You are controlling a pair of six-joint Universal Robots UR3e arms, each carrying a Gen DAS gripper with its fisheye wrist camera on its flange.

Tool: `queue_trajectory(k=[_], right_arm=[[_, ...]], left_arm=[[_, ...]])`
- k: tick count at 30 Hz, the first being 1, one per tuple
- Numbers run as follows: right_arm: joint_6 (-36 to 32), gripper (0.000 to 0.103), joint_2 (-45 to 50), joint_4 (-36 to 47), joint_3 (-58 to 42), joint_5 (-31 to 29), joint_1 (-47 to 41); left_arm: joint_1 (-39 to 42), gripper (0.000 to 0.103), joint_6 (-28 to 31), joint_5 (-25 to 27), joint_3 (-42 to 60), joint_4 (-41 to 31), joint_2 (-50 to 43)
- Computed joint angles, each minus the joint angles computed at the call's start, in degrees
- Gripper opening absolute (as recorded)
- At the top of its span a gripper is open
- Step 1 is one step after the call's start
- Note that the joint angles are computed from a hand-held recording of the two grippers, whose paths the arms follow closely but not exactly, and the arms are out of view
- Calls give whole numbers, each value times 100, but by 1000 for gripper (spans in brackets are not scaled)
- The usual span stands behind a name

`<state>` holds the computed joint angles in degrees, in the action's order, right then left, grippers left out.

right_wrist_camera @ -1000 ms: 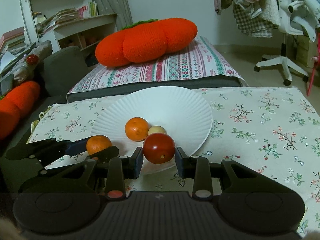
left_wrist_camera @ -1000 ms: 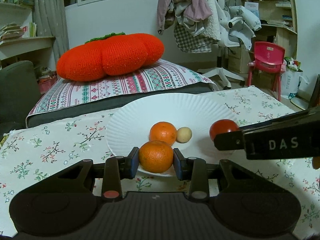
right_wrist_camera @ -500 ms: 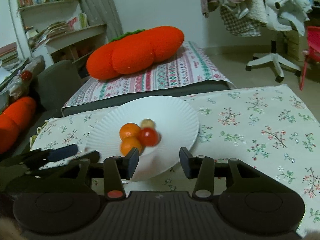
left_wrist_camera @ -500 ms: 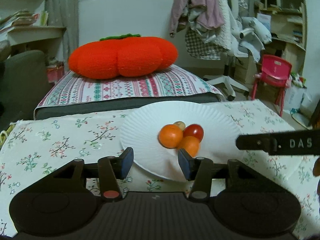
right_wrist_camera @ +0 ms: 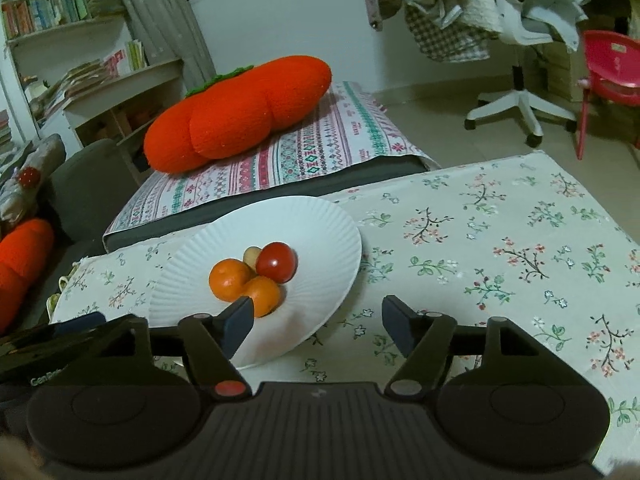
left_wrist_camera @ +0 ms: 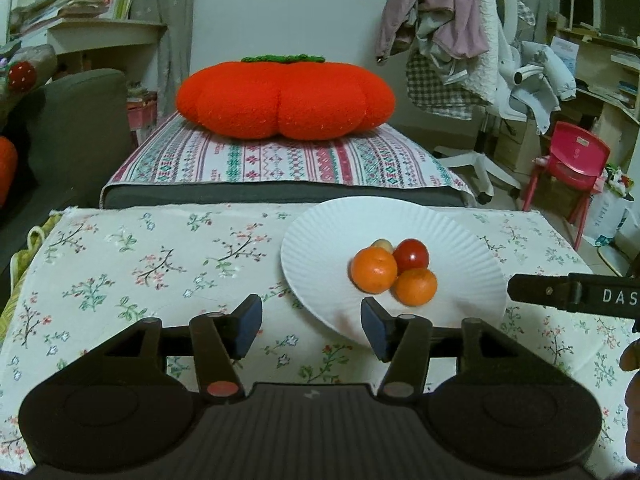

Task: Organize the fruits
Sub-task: 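Move both tools back to the remaining fruits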

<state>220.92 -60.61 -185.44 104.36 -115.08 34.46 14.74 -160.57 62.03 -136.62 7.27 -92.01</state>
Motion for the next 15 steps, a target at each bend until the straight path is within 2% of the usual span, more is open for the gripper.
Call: queue_trajectory(k=[7,15], right_arm=[[135,82,-59,-36,75,-50,38],[170,85,-148,-66,155,-63,221]], left_arm=[[436,55,141,-159,-184,-723,719],[1371,57,572,-618,-555,-1993,1872]])
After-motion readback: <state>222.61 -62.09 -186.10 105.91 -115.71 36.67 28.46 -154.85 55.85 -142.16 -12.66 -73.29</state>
